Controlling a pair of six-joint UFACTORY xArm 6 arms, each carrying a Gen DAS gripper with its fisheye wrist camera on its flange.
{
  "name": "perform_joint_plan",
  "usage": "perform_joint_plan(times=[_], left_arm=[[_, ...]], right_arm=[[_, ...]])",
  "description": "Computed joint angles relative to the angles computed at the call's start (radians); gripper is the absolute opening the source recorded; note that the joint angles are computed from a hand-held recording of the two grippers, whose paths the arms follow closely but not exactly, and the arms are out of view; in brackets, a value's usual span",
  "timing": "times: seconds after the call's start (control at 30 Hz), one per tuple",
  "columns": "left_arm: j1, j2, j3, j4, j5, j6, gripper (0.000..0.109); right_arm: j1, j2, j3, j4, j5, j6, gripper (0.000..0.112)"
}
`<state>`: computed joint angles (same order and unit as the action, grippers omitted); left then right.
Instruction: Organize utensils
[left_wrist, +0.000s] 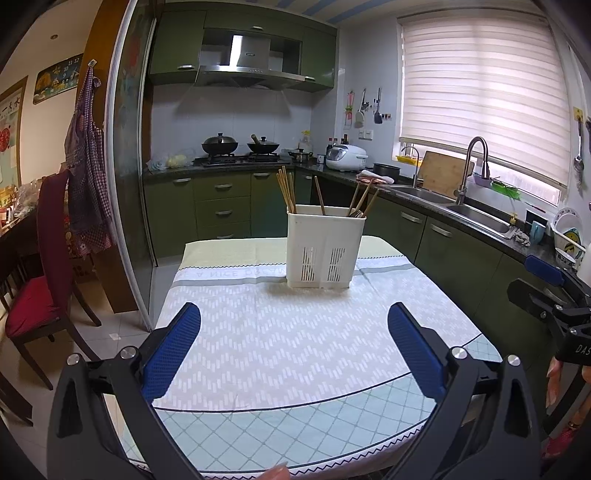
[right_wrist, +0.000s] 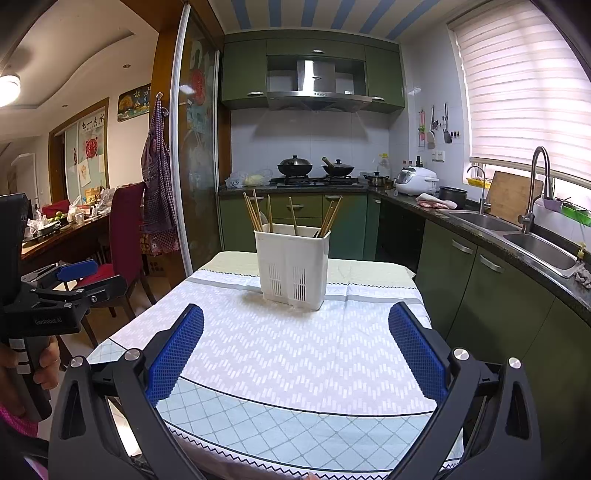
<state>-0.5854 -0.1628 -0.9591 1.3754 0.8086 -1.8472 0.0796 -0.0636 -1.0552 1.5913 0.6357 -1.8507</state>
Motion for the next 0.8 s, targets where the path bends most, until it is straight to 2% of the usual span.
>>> perform_joint_plan(times=[0.8], left_arm=[[0.001, -0.007, 0.012, 0.013, -0.018, -0.003, 0.097]], right_arm=[[0.013, 0.002, 0.004, 0.013, -0.006, -0.012, 0.099]])
